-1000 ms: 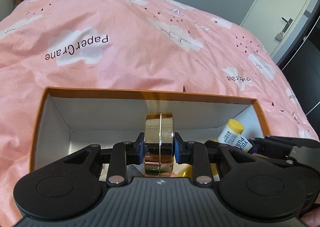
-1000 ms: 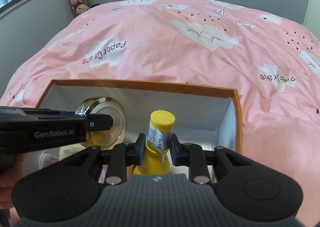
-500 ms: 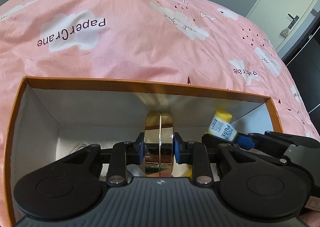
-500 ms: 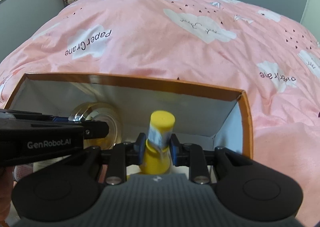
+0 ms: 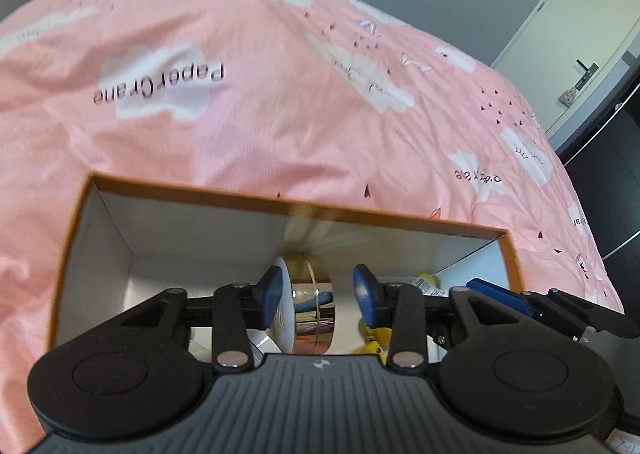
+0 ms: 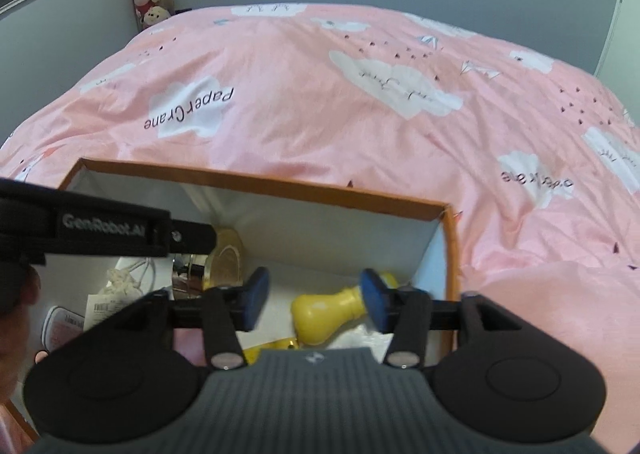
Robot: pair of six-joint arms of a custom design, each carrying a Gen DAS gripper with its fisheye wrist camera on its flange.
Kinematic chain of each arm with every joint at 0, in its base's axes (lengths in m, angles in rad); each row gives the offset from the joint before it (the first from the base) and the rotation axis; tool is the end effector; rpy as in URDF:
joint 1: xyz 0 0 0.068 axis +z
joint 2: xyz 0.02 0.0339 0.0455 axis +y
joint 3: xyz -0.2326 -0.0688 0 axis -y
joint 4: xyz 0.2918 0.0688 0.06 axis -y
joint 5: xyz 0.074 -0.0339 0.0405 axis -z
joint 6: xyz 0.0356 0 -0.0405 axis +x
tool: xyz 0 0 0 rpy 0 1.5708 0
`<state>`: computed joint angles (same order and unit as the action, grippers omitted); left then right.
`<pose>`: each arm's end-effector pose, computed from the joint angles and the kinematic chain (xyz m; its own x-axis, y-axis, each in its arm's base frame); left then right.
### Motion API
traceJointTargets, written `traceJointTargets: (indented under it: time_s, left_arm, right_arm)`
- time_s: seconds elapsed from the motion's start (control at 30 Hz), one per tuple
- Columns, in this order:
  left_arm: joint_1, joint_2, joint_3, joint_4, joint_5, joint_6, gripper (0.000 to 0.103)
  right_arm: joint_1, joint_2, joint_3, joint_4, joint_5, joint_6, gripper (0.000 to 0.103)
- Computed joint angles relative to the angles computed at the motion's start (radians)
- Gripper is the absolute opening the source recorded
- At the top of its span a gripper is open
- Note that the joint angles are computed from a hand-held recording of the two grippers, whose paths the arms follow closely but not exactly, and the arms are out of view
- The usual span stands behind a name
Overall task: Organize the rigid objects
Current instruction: 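Open both tools to release compact and yellow tube into the box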
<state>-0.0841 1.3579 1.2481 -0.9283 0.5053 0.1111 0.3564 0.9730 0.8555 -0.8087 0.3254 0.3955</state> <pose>0.3183 -0.0441 0.2779 -0.8178 0.1663 -0.5510 0.4117 0.8380 -0.3581 0.2389 0.0768 0.2450 -0.7493 0.1106 -0.6529 0.1497 0.9887 -0.0043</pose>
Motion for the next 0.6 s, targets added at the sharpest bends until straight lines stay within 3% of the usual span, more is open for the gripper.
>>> traceJointTargets:
  time_s: [0.17,0.37,0.43,0.53,0.6]
  left_arm:
    - [0.005,-0.12,-0.016,-0.031,-0.041,0.07,0.048]
    - [0.051,-0.398,-0.106,0.011,-0.075,0.155,0.065]
    - [0.084,-0.499,-0.137,0.023,-0.059,0.187,0.076]
    - [0.14,-0.615,-0.151,0.002,-0.03,0.234,0.088]
    - [0.205,-0.676,-0.153,-0.026,0.01,0.256,0.089]
  right_arm:
    - [0.01,-0.077,-0.001,-0.06,0.011,0.013,0.058]
    - [0.083,-0.244,0.012,-0.183,0.064,0.08,0.073]
    - [0.145,-0.308,0.026,-0.229,0.121,0.13,0.082]
    - [0.285,-0.374,0.064,-0.304,0.246,0.221,0.086]
    - [0.404,-0.37,0.115,-0.373,0.348,0.286,0.09]
